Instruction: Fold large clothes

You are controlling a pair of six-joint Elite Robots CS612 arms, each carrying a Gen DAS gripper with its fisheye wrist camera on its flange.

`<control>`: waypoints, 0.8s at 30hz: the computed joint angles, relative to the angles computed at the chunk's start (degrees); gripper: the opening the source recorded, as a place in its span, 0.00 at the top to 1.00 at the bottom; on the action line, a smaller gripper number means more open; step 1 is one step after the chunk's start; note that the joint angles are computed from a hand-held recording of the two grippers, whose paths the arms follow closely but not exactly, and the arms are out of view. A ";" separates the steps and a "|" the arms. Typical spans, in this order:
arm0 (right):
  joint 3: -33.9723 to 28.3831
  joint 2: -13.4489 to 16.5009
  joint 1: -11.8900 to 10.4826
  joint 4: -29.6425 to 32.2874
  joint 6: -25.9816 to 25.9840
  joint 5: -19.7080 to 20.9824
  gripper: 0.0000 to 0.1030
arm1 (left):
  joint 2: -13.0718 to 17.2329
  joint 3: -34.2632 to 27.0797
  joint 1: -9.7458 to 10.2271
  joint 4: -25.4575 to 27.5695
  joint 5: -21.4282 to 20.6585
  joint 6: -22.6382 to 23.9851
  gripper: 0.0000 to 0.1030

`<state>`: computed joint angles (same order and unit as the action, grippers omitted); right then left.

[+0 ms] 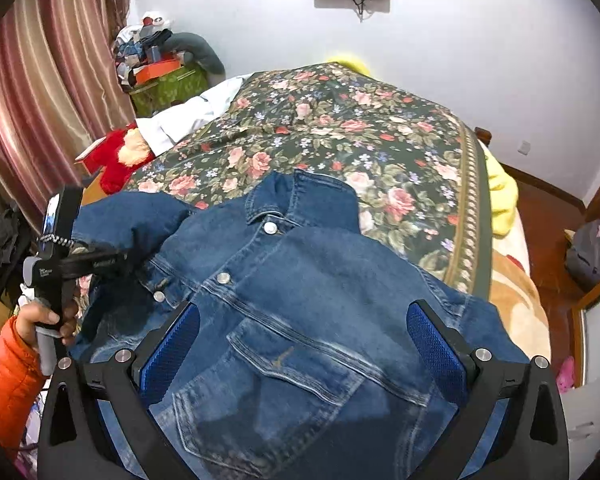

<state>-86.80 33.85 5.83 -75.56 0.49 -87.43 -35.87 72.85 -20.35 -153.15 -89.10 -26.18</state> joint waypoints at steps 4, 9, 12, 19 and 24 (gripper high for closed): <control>-0.33 0.18 -0.09 0.11 0.97 0.08 0.00 | -2.42 4.22 1.27 -3.13 -4.24 -0.61 0.45; 1.07 -0.26 0.34 -0.11 1.66 0.65 0.00 | -5.46 9.88 4.03 -13.89 -7.03 -6.76 0.29; 2.35 -0.74 0.95 -0.34 0.82 0.75 0.00 | -5.86 11.24 6.04 -17.33 -8.14 -11.57 0.28; 5.59 -1.81 3.01 -2.32 -3.64 -1.55 0.00 | -3.68 11.52 10.82 -21.76 -12.36 -23.84 0.28; 8.10 -2.66 3.92 -3.33 -4.96 -2.08 0.00 | 0.23 7.96 13.37 -23.69 -17.52 -29.85 0.28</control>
